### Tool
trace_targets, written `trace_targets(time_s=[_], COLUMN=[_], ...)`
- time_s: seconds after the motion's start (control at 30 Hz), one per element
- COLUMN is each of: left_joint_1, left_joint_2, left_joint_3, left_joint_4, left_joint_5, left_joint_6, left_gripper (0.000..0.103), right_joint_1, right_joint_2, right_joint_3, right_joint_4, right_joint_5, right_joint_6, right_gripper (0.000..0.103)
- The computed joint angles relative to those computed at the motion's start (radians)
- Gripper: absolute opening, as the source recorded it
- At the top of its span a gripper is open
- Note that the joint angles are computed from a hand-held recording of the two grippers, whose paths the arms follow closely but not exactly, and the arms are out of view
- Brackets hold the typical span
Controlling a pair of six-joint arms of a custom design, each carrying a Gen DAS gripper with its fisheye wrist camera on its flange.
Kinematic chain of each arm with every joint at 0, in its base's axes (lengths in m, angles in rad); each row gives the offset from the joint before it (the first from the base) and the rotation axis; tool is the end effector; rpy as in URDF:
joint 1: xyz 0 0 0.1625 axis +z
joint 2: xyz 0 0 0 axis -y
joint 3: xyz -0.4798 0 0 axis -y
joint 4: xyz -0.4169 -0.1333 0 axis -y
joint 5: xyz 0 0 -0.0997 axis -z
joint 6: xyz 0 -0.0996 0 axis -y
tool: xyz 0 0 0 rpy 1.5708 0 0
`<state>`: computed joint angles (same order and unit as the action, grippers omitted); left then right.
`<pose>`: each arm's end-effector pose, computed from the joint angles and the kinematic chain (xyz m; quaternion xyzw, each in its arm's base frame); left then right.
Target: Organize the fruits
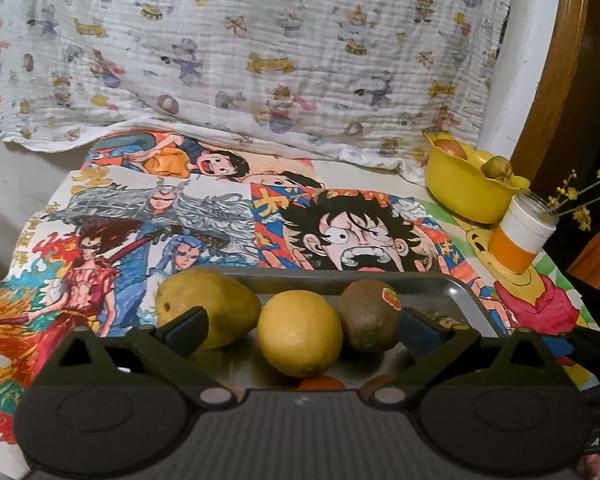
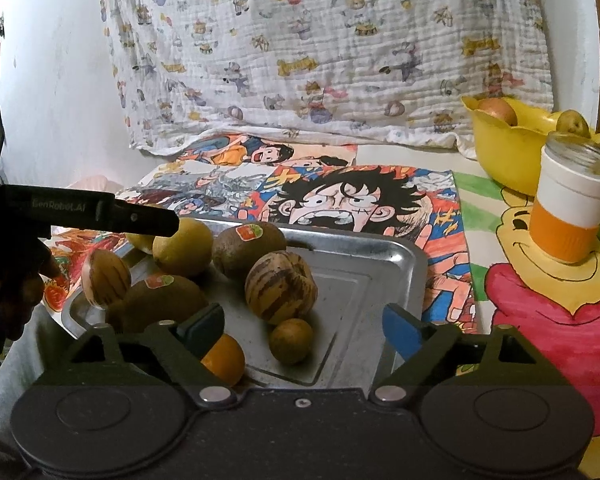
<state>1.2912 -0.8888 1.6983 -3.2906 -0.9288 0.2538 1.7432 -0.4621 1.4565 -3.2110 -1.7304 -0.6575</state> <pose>-0.0116 -0.7397 0.2630 0.0908 0.8587 -0.4208 0.2780 0.2522 -0.7635 0.0083 0.3579 -0.8753 0.2889 0.1494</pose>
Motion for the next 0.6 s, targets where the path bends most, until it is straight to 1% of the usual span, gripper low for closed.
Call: trace_targets(time_s=[0.27, 0.6], left_joint_1=[-0.010, -0.033], left_joint_2=[-0.006, -0.004], left_joint_3=[0.027, 0.073], left_joint_4=[-0.057, -0.201], left_joint_5=[0.025, 0.087], left_joint_6=[-0.018, 0.016], left_gripper=[0.102, 0.102], right_joint_1=[0.001, 0.001], right_joint_2=[0.001, 0.001], right_joint_3=[0.015, 0.042], right_joint_4=[-0.059, -0.138], right_joint_5=[0.005, 0.016], right_joint_6=[-0.020, -0.020], right_gripper=[0.101, 0.102])
